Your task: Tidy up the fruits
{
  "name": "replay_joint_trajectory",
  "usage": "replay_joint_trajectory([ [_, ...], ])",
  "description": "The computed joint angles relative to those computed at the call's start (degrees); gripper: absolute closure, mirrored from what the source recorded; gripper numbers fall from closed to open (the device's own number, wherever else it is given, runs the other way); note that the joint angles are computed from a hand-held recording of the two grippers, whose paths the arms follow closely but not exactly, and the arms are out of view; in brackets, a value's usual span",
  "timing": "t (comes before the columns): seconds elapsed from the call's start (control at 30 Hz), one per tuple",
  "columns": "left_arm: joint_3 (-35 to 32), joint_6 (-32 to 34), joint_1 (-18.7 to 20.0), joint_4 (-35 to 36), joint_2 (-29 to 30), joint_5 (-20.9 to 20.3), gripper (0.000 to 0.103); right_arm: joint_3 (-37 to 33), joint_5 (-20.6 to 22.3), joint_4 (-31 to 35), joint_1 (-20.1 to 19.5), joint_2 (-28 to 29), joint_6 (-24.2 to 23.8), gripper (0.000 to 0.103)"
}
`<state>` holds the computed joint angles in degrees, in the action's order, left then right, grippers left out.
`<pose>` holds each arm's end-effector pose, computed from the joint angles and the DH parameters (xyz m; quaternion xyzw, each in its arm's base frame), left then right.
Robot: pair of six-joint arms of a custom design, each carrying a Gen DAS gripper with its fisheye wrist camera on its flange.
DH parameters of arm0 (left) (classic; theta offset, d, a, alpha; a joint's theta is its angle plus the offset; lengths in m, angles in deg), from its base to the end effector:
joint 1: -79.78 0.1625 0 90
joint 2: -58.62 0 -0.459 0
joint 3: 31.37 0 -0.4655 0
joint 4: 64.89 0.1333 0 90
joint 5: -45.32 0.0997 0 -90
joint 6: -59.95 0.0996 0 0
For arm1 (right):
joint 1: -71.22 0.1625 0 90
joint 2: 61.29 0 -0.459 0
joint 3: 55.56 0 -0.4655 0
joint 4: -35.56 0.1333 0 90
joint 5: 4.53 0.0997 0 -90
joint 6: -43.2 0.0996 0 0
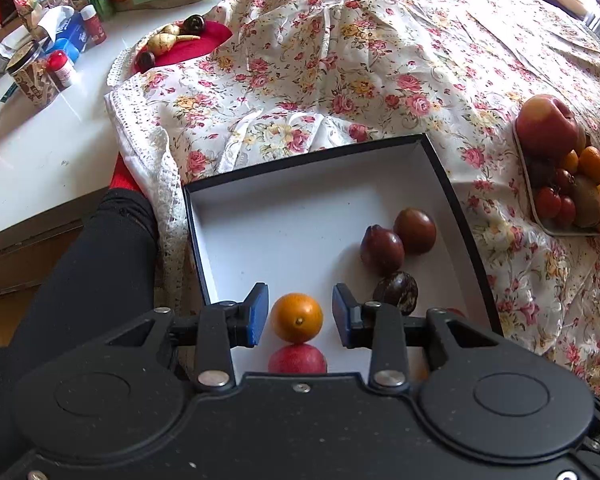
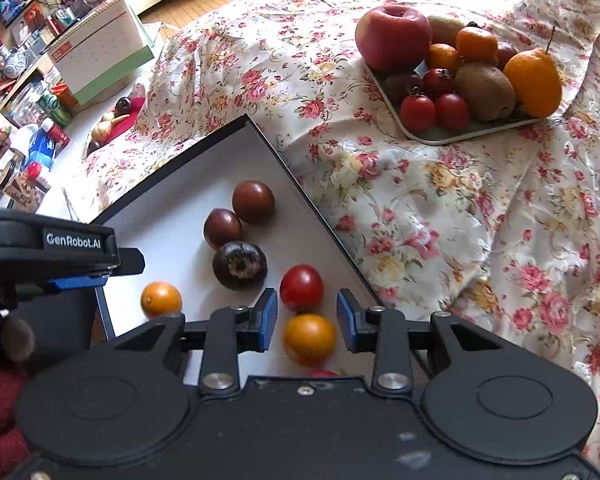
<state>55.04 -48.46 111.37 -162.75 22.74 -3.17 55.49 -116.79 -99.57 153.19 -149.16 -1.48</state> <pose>-0.4838 -0.5315 -0.0502 -0.2513 0.8439 -0.2889 0.3758 0.0147 -0.5797 0.3897 0.2680 -0.9260 0.0833 0.2527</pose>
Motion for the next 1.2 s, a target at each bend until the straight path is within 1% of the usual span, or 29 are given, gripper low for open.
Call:
replay_joint_trajectory([
  [0.07,-0.2,-0.2,-0.7,-0.2,0.9,-0.3,0.060,0.6,0.6,-0.1,-0.6,-1.3,-1.6,0.067],
  [0.17,0.7,1.3,-1.8,-3.2,1.5,-0.3,0.060,1.3,1.4,0.4,-1.5,-3.1,-3.7,0.067],
  [0.33,-0.9,-2.0,-3.8,2.1,3.4,0.8,0.060,2.4,1.9,-0.2,-2.9,-5.6,-7.6,0.067],
  [0.5,-0.1,-3.6,-5.5,2.4,3.9,1.6,0.060,3.1,2.4,0.0,-4.0,-7.7,-11.4,0.067],
  [0.57,-1.0,-5.8,-5.9,5.1,4.4,2.3,0.060,3.2,2.9,0.9,-4.4,-8.4,-12.4,0.067],
  [0.67,-2.1,-8.4,-6.5,8.4,5.1,2.9,0.060,3.6,3.4,2.0,-4.8,-9.4,-13.1,0.067],
  [0.83,-1.8,-9.7,-7.5,8.1,5.4,3.2,0.060,4.5,4.3,2.7,-5.8,-10.9,-14.2,0.067],
  [1.03,-3.2,-11.3,-8.5,10.7,6.7,3.5,0.060,5.1,3.1,3.2,-7.0,-11.4,-14.6,0.067],
  [1.2,-3.1,-11.3,-9.2,9.5,7.1,3.2,0.060,5.9,3.5,1.4,-7.6,-11.9,-15.8,0.067],
])
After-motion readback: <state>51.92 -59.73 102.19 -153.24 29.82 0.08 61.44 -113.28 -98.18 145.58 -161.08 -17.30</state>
